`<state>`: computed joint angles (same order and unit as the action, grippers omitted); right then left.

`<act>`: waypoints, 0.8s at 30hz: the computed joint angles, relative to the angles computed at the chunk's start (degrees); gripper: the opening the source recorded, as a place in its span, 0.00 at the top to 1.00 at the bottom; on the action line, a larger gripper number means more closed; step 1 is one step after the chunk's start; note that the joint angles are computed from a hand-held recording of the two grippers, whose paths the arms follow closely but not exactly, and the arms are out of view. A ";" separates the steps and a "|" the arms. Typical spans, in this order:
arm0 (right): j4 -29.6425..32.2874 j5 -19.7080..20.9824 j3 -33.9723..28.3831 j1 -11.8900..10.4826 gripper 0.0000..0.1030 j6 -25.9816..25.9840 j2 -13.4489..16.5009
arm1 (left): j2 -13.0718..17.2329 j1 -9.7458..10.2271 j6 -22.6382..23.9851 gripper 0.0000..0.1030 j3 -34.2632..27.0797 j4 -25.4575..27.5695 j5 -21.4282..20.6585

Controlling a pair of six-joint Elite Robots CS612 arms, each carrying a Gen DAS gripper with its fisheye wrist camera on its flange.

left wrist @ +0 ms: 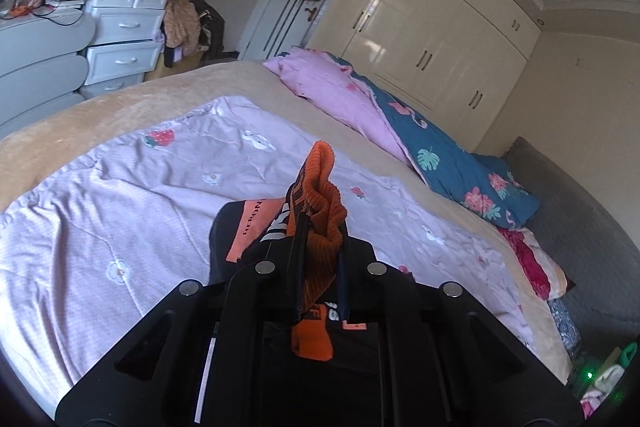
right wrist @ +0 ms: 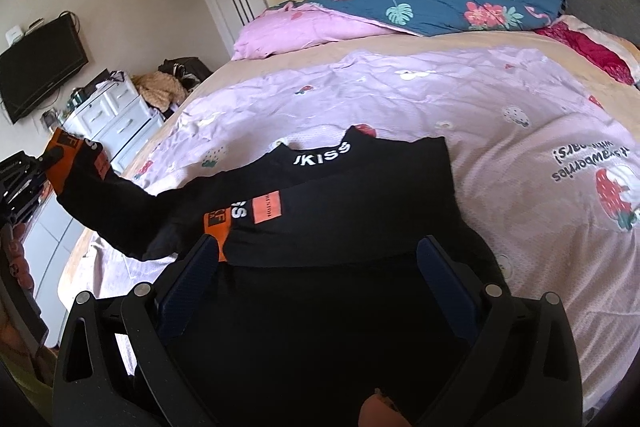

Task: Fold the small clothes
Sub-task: 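Carry the sleeve across the shirt body with the left gripper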

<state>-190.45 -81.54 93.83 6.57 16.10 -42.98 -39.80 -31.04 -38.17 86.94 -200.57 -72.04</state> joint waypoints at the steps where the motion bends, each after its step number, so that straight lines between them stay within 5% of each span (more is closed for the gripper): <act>1: -0.21 -0.12 0.29 -0.17 0.04 0.30 -0.11 | 0.07 -0.07 0.02 0.94 -0.08 -0.07 -0.28; 24: -0.67 -5.57 3.74 -1.80 0.04 6.20 -1.61 | 4.73 -1.98 4.41 0.94 -6.88 7.69 -16.54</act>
